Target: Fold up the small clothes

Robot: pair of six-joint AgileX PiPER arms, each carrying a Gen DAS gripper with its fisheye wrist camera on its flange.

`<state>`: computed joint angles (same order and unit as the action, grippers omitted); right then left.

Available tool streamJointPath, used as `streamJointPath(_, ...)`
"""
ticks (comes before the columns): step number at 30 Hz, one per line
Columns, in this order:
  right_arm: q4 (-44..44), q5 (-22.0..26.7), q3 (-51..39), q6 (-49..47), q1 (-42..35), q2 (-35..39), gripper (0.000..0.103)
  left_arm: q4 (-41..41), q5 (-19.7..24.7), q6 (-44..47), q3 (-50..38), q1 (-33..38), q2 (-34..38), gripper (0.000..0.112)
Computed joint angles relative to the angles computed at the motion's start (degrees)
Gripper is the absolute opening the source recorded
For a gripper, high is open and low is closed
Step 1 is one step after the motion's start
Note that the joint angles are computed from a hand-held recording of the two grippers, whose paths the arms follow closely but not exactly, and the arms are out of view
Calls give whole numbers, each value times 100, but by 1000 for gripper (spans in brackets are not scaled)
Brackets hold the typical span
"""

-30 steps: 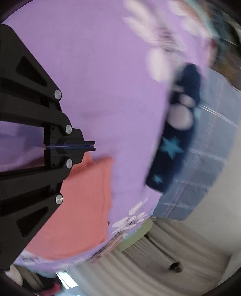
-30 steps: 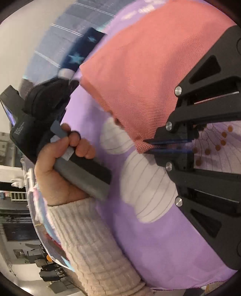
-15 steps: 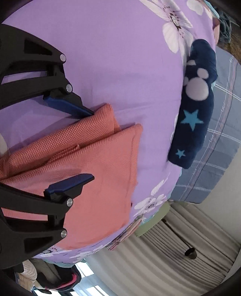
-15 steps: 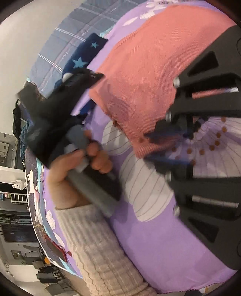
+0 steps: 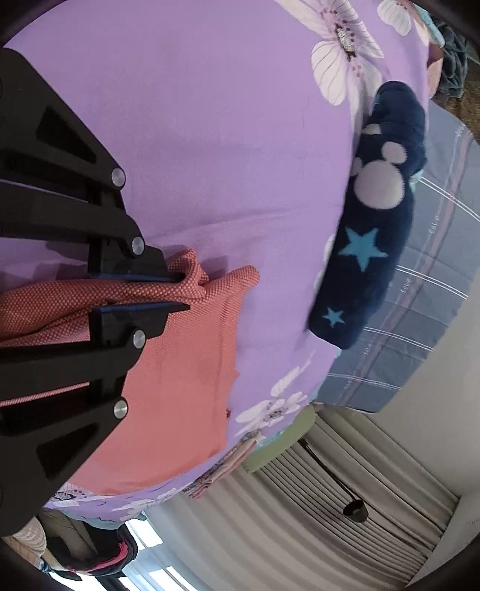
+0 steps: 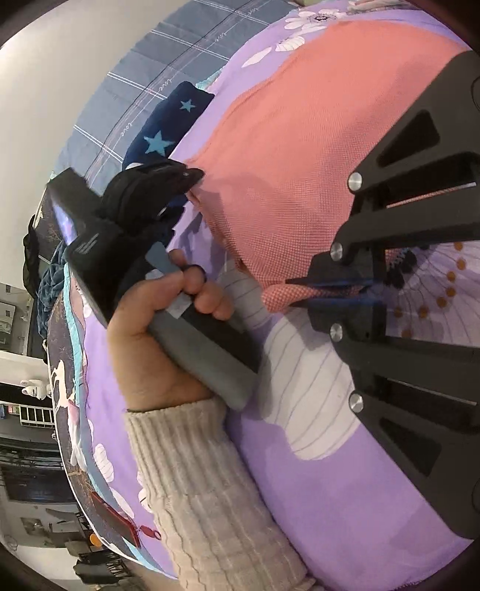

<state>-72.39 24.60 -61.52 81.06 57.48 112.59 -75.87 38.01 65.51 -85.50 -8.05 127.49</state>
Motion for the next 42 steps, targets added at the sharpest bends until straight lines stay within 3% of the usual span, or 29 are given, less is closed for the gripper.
streamJointPath(4,155,-326,101,71,-171,-130,4,-260,-149,356,170,-44,-129,9)
streamJointPath(9,-214,-290,225,474,-118,-302,4,-394,-134,472,187,-18,-129,9)
streamJointPath(12,220,-504,100,-20,-299,-42,5,439,26,-568,-293,3,199,11)
streamJointPath(14,191,-630,160,63,-360,-90,5,446,243,-736,-427,103,330,14)
streamJointPath(15,66,-598,212,206,-334,-161,6,411,225,-688,-386,105,310,17)
streamJointPath(17,-85,-500,307,403,-260,-232,17,429,213,-670,-348,100,287,20)
streamJointPath(18,-176,-361,382,517,-157,-280,25,400,276,-623,-325,124,276,26)
streamJointPath(20,-344,-35,479,665,68,-334,27,298,521,-454,-278,201,267,33)
streamJointPath(23,-413,876,476,761,499,-238,35,293,886,-206,-252,250,249,48)
streamJointPath(26,-69,1314,251,431,662,2,39,499,785,-175,-222,107,180,57)
streamJointPath(32,134,1713,-270,42,726,380,39,583,752,-191,-239,74,191,58)
streamJointPath(37,83,2458,-832,-224,965,883,39,602,712,-197,-247,49,192,58)
streamJointPath(42,-58,3022,-611,-360,1202,899,39,544,783,-175,-262,81,218,58)
